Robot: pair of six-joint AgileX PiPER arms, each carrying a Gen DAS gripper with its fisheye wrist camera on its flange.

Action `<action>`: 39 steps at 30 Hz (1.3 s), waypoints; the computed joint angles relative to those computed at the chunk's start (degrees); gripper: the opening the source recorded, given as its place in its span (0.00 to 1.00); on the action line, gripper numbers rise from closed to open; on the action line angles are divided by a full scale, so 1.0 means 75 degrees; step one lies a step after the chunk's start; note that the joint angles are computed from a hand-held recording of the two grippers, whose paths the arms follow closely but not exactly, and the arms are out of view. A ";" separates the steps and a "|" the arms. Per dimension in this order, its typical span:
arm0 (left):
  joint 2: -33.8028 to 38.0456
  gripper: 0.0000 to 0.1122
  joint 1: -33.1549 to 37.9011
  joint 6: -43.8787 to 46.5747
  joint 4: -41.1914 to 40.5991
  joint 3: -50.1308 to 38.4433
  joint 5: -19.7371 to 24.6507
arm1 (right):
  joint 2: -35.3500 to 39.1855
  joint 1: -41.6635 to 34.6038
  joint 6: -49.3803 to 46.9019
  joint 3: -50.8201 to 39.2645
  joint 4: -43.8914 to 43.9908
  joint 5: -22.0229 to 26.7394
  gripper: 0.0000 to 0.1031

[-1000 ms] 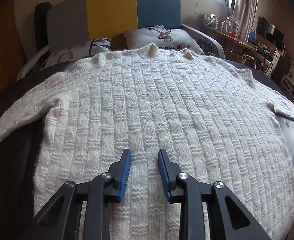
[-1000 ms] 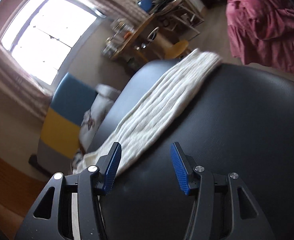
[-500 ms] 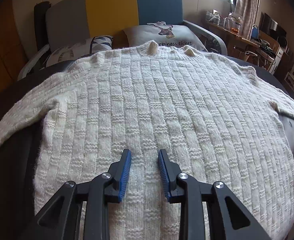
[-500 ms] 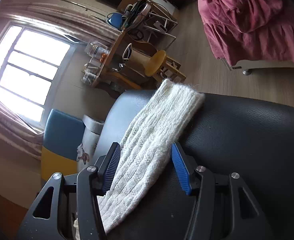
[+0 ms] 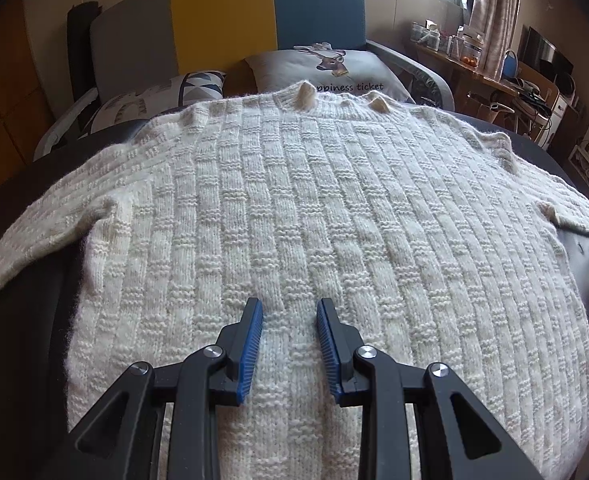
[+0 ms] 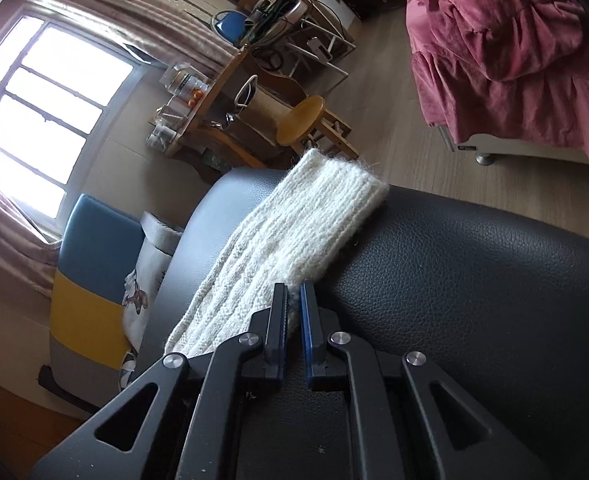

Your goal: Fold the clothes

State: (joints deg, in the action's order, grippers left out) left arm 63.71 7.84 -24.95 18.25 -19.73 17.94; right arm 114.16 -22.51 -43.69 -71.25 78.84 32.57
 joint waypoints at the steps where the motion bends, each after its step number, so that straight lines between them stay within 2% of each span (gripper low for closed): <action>1: 0.0000 0.25 0.0004 0.0013 -0.0016 0.0002 -0.0005 | -0.0048 -0.0005 -0.0104 0.0020 0.0090 0.0010 0.06; 7: -0.0013 0.25 0.0097 0.0277 -0.0247 0.0010 -0.0036 | -0.0321 0.0025 -0.0724 -0.0087 0.0753 0.0381 0.05; 8: -0.0015 0.25 0.0113 0.0321 -0.0286 0.0011 -0.0041 | -0.0402 0.0055 -0.0938 -0.0089 0.0986 0.0501 0.00; 9: -0.0028 0.25 0.0145 0.0438 -0.0380 0.0022 -0.0057 | -0.0487 0.0131 -0.1017 -0.0154 0.1052 0.0585 0.00; 15: -0.0117 0.25 0.0361 0.1264 -0.1044 0.0096 -0.0152 | -0.0727 0.0568 -0.0091 -0.0591 0.0373 0.0411 0.01; 17: -0.0145 0.25 0.0435 0.1558 -0.1284 0.0120 -0.0179 | -0.0777 0.0413 -0.0178 -0.0297 0.0726 0.0449 0.04; 19: -0.0174 0.25 0.0510 0.1863 -0.1533 0.0144 -0.0203 | -0.0764 0.0133 -0.0113 0.0085 0.0967 0.0636 0.11; 21: -0.0202 0.25 0.0589 0.2182 -0.1795 0.0168 -0.0224 | -0.0774 -0.0087 -0.0155 0.0473 0.1115 0.0635 0.32; 23: -0.0229 0.25 0.0667 0.2507 -0.2062 0.0191 -0.0242 | -0.0724 -0.0223 -0.0201 0.0709 0.1130 0.0536 0.45; 26: -0.0195 0.25 0.0553 0.2033 -0.1632 0.0175 -0.0241 | -0.0345 -0.0375 -0.0100 0.0623 0.1156 0.0720 0.51; 31: -0.0128 0.25 0.0329 0.1133 -0.0827 0.0144 -0.0214 | 0.0092 -0.0064 0.0152 -0.0061 0.0830 0.0357 0.54; 34: -0.0097 0.25 0.0233 0.0764 -0.0492 0.0129 -0.0192 | 0.0335 0.0135 0.0558 -0.0610 0.0397 0.0234 0.66; 36: -0.0105 0.25 0.0246 0.0847 -0.0549 0.0138 -0.0204 | 0.0411 0.0333 0.0793 -0.0875 0.0051 0.0031 0.78; 39: -0.0099 0.25 0.0293 0.1057 -0.0706 0.0130 -0.0202 | 0.0531 0.0643 0.1073 -0.1251 -0.0625 -0.0218 0.81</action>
